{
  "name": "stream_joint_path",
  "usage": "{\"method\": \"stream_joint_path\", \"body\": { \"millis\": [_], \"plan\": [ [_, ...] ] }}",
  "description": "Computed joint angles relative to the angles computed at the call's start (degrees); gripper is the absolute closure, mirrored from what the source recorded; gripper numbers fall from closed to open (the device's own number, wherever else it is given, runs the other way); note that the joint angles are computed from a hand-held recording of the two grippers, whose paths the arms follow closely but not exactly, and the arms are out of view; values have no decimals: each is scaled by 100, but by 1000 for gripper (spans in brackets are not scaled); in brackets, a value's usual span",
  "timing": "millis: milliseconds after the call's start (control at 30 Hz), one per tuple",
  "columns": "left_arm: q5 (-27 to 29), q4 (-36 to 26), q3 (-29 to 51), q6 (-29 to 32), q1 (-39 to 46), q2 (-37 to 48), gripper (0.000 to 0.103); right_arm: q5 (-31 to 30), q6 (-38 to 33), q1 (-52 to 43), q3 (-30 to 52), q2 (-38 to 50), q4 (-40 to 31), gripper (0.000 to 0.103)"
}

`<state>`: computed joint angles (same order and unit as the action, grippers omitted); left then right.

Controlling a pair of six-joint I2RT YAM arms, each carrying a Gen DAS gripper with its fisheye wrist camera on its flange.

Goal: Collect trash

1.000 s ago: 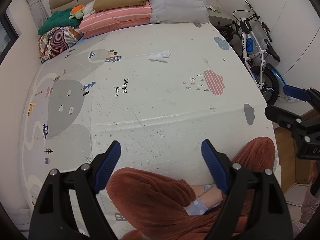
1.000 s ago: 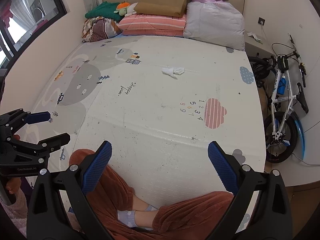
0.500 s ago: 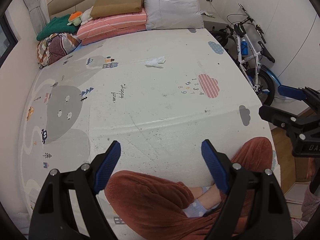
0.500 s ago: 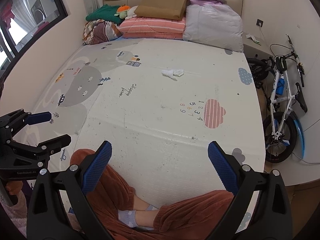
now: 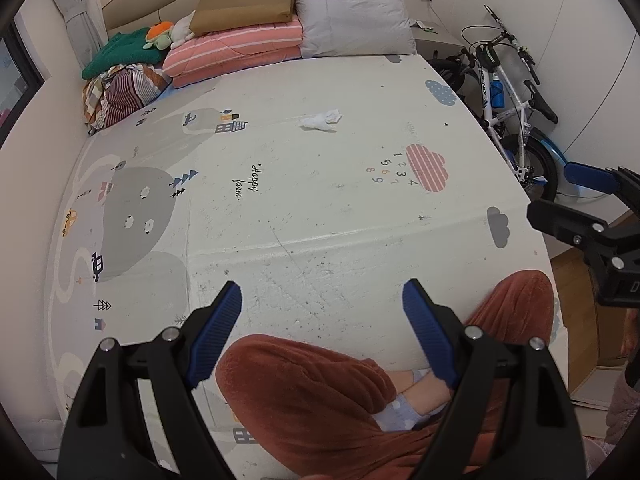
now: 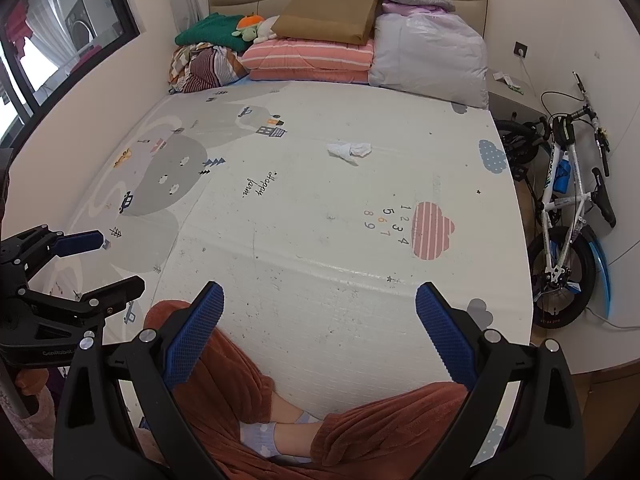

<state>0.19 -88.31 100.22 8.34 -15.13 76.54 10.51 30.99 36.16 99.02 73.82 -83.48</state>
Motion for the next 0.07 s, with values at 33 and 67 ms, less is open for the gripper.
{"method": "stream_joint_path", "body": {
  "millis": [33, 67],
  "plan": [
    [-3, -3, -12, -15, -13, -3, 21, 5, 4, 12, 2, 3, 2, 10],
    [2, 4, -31, -20, -17, -7, 20, 10, 10, 19, 1, 6, 3, 10]
  ]
}}
